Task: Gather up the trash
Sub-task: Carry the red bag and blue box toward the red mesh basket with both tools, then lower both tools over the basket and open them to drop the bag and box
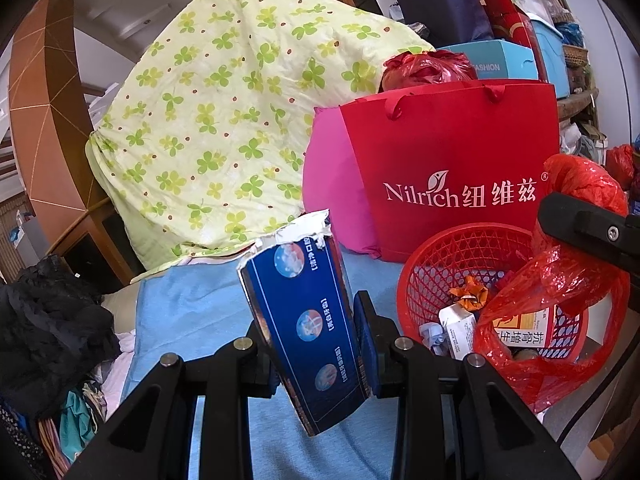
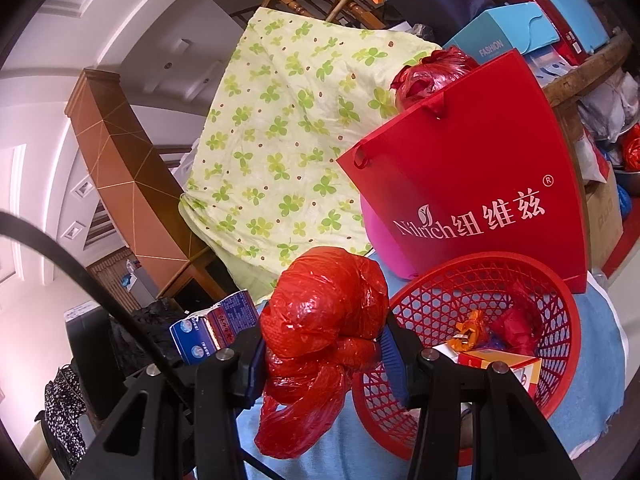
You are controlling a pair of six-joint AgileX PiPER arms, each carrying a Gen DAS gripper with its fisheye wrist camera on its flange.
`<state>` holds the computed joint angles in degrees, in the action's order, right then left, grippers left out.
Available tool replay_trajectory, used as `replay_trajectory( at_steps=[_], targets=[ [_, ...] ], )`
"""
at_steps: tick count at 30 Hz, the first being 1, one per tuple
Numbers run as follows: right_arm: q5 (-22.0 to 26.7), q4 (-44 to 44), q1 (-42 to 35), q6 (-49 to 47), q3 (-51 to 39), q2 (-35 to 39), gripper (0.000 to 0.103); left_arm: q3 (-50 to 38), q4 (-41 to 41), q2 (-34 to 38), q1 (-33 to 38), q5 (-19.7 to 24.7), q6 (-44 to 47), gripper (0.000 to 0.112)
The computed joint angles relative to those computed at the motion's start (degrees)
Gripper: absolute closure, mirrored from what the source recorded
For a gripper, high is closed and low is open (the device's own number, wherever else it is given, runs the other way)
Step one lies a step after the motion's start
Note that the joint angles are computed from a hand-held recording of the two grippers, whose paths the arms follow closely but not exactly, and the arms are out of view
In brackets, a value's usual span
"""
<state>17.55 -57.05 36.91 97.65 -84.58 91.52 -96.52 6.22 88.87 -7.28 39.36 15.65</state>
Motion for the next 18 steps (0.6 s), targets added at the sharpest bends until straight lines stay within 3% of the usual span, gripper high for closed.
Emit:
replay_trajectory(
  at_steps=[18],
  targets=[
    [-0.91,5.33,-2.67,-3.69,0.66,1.16,0.052,-2.74,0.9,4.41,-2.53,1.33,-1.59,0.078]
  ],
)
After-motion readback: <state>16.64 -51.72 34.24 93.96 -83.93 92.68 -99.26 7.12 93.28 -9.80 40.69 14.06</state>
